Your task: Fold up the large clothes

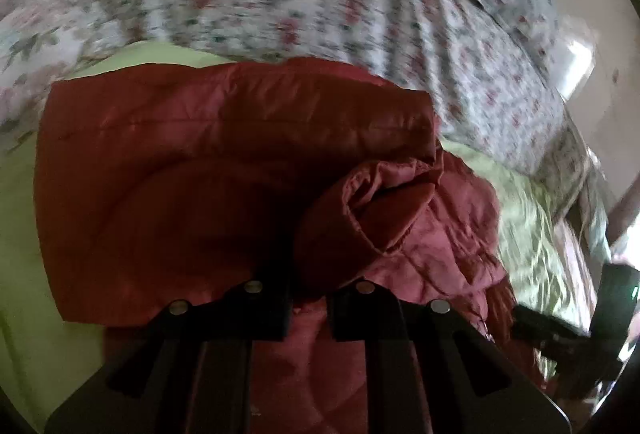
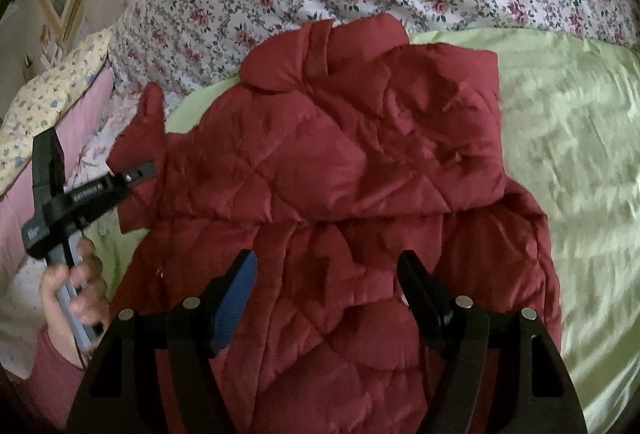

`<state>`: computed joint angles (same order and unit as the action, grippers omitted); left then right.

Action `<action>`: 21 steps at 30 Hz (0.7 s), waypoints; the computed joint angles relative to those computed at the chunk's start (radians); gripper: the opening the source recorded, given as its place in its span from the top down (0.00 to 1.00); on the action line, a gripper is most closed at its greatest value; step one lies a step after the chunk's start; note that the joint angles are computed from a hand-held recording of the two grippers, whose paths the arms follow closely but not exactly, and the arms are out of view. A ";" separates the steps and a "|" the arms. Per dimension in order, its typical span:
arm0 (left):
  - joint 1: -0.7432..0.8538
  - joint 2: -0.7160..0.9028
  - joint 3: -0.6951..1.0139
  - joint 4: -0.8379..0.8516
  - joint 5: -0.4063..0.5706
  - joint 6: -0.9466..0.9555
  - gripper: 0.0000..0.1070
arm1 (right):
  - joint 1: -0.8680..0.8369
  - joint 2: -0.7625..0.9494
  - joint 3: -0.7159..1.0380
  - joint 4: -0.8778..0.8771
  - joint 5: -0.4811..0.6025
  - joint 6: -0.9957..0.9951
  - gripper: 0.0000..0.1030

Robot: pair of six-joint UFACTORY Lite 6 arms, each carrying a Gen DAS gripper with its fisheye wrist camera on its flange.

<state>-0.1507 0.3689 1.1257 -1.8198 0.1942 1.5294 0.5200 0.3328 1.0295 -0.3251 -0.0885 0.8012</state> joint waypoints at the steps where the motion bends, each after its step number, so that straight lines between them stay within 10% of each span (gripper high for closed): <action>1: -0.028 0.008 0.005 -0.034 -0.012 0.035 0.90 | -0.004 0.003 0.007 -0.079 -0.007 0.080 0.28; 21: -0.234 0.187 0.137 -0.178 -0.155 0.152 0.90 | -0.125 0.467 0.614 -1.057 -0.256 1.201 0.38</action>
<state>-0.3845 0.5559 1.2624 -1.9981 0.0387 1.6811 0.3949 0.7997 1.6433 -1.3824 -0.3441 2.0021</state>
